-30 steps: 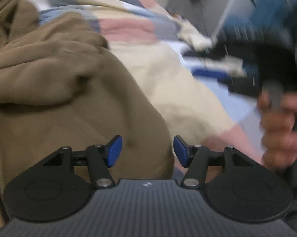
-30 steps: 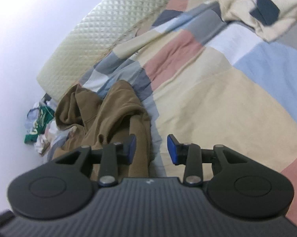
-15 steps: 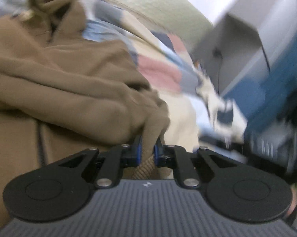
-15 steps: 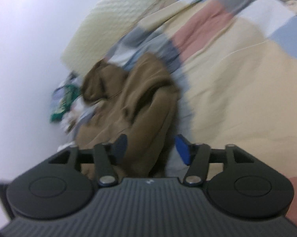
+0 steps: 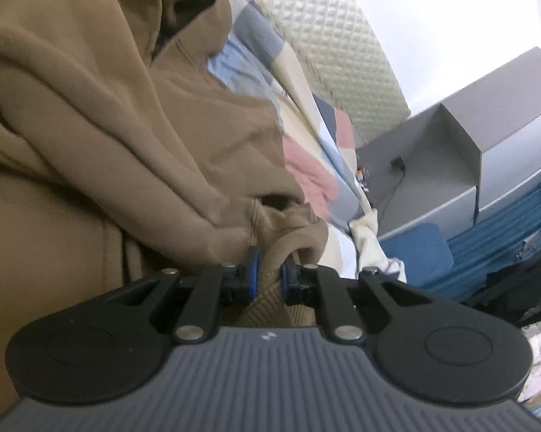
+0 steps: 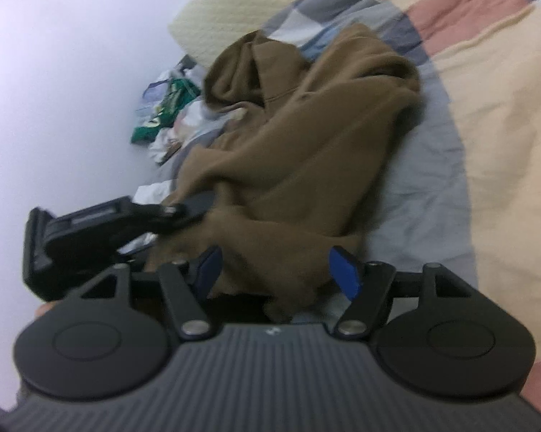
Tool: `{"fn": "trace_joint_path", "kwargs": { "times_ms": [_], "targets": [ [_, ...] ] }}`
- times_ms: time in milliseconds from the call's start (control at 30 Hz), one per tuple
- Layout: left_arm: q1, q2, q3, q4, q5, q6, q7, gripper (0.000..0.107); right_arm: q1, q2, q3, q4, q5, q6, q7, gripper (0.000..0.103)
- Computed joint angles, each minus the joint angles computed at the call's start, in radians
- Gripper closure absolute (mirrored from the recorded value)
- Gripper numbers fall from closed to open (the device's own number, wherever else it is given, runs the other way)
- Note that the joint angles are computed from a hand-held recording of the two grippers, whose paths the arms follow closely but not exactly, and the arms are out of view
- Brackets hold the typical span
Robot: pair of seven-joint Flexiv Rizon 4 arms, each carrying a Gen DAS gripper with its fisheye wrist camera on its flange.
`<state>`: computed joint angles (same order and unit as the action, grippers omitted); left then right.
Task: Fold large clothes
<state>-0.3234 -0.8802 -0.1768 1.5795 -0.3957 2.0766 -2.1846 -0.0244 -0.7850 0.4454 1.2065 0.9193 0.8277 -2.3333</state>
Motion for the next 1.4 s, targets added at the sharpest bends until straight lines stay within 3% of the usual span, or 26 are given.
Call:
{"fn": "trace_joint_path", "kwargs": {
  "times_ms": [133,233,300,367,400,467,567,633,700,833,900,967,1100,1200,1300,1400],
  "targets": [
    [0.013,0.014,-0.003,0.022,0.025,0.052,-0.011,0.094,0.043,0.005,-0.025,0.011,-0.076,-0.019,-0.026,0.034],
    [0.031,0.03,-0.018,0.039,0.074,0.085,-0.009,0.094,0.125,0.024,-0.06,0.073,-0.159,0.137,-0.071,0.034],
    [0.014,0.04,0.004,0.036,0.073,0.082,0.024,0.094,0.13,0.001,-0.032,0.067,-0.185,0.162,-0.103,0.036],
    [0.014,0.053,0.006,0.041,0.081,0.086,0.044,0.094,0.114,-0.018,0.019,0.056,-0.171,0.178,-0.145,0.055],
    [0.017,0.059,0.002,0.046,0.087,0.095,0.047,0.094,0.113,-0.016,0.031,0.061,-0.165,0.192,-0.149,0.056],
    [0.012,0.084,0.011,0.066,0.101,0.123,0.07,0.094,0.093,-0.002,0.059,0.075,-0.14,0.211,-0.161,0.079],
    [0.006,0.117,0.013,0.074,0.125,0.166,0.108,0.094,0.023,0.047,0.096,0.094,-0.084,0.174,-0.175,0.09],
    [0.008,0.136,0.011,0.064,0.167,0.168,0.151,0.094,-0.033,0.089,0.114,0.107,-0.03,0.119,-0.206,0.091],
    [-0.046,0.162,0.056,0.057,0.117,0.128,0.249,0.094,-0.072,0.145,0.11,0.132,0.007,0.071,-0.232,0.091],
    [-0.082,0.164,0.061,0.033,0.093,0.07,0.357,0.093,-0.1,0.245,0.055,0.202,0.029,0.022,-0.234,0.092],
    [-0.061,0.153,0.022,0.023,0.113,0.033,0.37,0.093,-0.087,0.277,0.013,0.237,0.019,0.013,-0.203,0.092],
    [-0.035,0.13,-0.02,-0.001,0.149,-0.036,0.379,0.092,-0.073,0.308,-0.029,0.282,0.008,0.01,-0.177,0.1],
    [-0.162,0.061,0.094,-0.081,0.022,-0.221,0.417,0.092,-0.015,0.363,-0.107,0.376,-0.005,0.134,-0.146,0.1],
    [-0.22,0.006,0.158,-0.145,-0.032,-0.357,0.384,0.092,0.014,0.359,-0.15,0.39,-0.055,0.157,-0.028,0.1],
    [-0.242,-0.044,0.192,-0.21,-0.022,-0.495,0.34,0.092,0.026,0.345,-0.159,0.391,-0.078,0.205,0.036,0.1],
    [-0.312,-0.098,0.309,-0.278,0.023,-0.568,0.273,0.092,0.021,0.337,-0.146,0.399,-0.09,0.245,0.071,0.097]
  ]
}}
